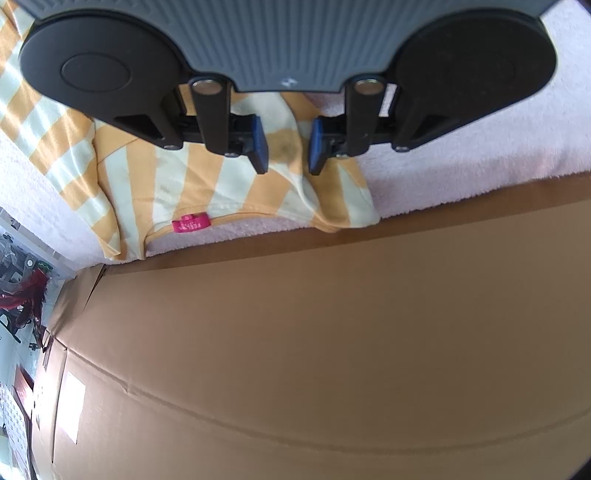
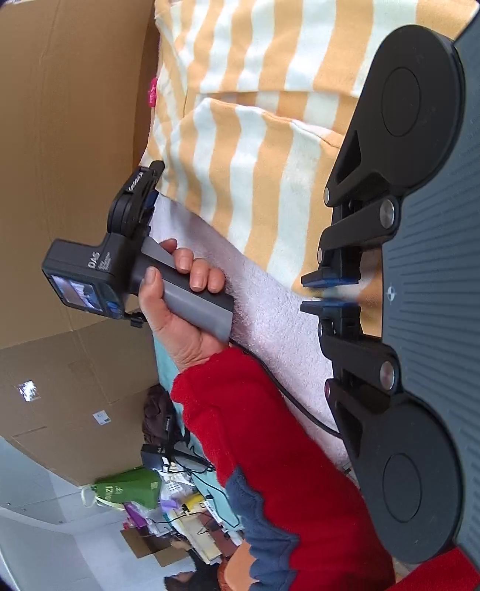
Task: Fold clothes
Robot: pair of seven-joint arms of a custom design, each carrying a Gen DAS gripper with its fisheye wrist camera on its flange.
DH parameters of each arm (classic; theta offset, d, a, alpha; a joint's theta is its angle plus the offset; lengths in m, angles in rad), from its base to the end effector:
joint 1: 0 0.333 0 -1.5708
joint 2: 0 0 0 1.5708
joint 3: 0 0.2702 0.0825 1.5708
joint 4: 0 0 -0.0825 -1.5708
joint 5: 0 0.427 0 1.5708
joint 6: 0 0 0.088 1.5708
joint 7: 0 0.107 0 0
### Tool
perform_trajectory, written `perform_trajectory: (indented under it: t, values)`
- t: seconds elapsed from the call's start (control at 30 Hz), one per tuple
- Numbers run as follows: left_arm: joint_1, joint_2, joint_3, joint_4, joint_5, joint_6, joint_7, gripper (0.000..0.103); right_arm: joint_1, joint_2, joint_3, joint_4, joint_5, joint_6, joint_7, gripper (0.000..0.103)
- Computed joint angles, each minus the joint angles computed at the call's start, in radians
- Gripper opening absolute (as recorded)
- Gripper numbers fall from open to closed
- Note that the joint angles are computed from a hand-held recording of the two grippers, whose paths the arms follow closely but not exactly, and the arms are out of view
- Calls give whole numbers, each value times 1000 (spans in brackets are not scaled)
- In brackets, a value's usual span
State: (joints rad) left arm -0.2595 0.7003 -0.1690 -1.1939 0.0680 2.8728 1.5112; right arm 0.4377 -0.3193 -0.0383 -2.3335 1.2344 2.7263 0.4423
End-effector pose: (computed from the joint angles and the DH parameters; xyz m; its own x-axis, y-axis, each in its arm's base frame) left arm 0.7484 -0.2976 0.4476 -0.3669 -0.9255 0.0935 -0.5427 0.1313 -0.8296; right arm 0.5119 0.1773 0.4601 0.6102 -0.7388 -0.2859 -0.5634 -0.1510 -0.8123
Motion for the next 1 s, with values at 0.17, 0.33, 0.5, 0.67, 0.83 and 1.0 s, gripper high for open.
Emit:
perform_trajectory:
  t: [0.17, 0.33, 0.5, 0.67, 0.83, 1.0]
  values:
    - [-1, 1, -2, 2, 2, -2, 7, 30, -20, -129, -29, -90, -73, -120, -12, 34]
    - [-25, 1, 29, 4, 35, -2, -11, 32, 8, -196, -42, -173, -121, -98, 0, 13]
    - [-59, 1, 75, 9, 93, -4, -62, 33, 4, -204, -76, -167, -142, -238, 64, 10]
    - [-102, -1, 131, 14, 176, -17, -131, 42, 19, -301, -56, -245, -159, -143, -11, 18]
    - [-147, -27, 193, -10, 289, -36, -218, 53, 84, -330, -44, -315, -231, 66, -129, 48]
    - [-215, -211, 273, -216, 519, -23, -342, 74, 243, -307, -180, -302, -148, 177, -250, 7]
